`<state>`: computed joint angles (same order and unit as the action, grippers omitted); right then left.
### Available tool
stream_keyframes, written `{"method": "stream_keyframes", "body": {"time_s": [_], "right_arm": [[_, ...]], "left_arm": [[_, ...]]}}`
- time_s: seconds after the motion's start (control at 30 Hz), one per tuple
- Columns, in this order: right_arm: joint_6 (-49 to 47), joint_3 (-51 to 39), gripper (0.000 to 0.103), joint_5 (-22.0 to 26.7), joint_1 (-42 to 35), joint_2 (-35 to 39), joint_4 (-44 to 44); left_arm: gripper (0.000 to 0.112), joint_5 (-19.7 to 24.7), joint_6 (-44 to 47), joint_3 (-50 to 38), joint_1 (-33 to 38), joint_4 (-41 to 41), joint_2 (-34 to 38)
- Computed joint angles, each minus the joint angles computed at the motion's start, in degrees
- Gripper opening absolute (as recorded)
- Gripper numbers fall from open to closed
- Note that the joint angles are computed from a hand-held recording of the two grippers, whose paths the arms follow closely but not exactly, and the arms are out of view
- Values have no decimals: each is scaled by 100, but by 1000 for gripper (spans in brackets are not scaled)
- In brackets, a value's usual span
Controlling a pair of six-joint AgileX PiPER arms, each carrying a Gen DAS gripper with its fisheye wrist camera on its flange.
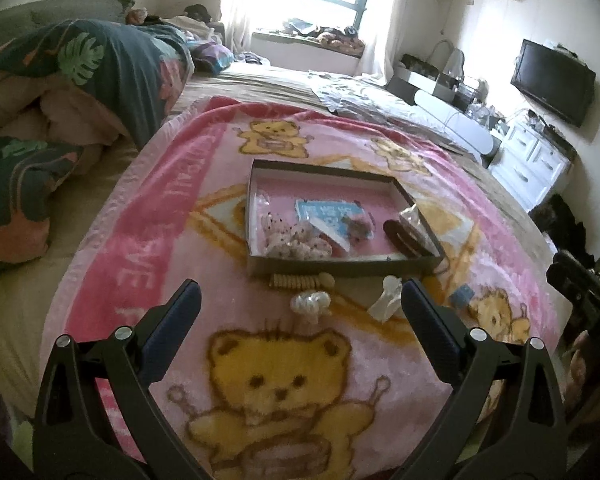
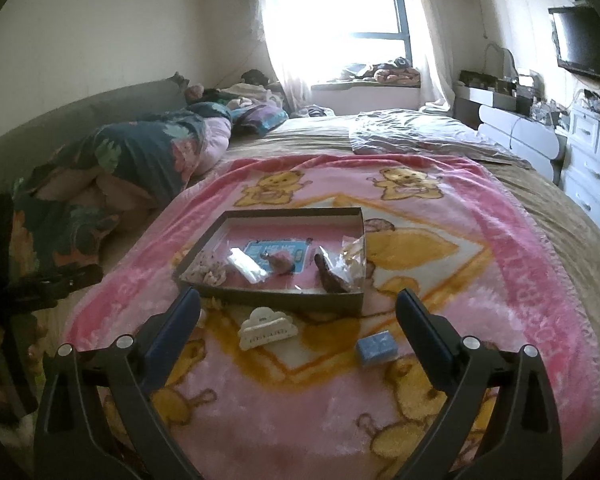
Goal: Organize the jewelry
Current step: 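Withdraw both open tools from the tray back over the blanket, then grasp the white pearl claw clip with the left tool while the right tool grasps the blue box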
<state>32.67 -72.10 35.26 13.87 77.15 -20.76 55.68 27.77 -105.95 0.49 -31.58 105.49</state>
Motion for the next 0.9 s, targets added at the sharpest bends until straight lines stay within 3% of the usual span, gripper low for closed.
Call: {"method": "stream_keyframes", "body": {"time_s": [0.5, 0.9], "right_arm": [[244, 673, 97, -11, 142, -125, -168], [297, 1130, 97, -91, -9, -137, -115]], "left_arm": [[94, -521, 319, 1152, -256, 276, -438], [94, -695, 348, 1473, -460, 357, -309]]}}
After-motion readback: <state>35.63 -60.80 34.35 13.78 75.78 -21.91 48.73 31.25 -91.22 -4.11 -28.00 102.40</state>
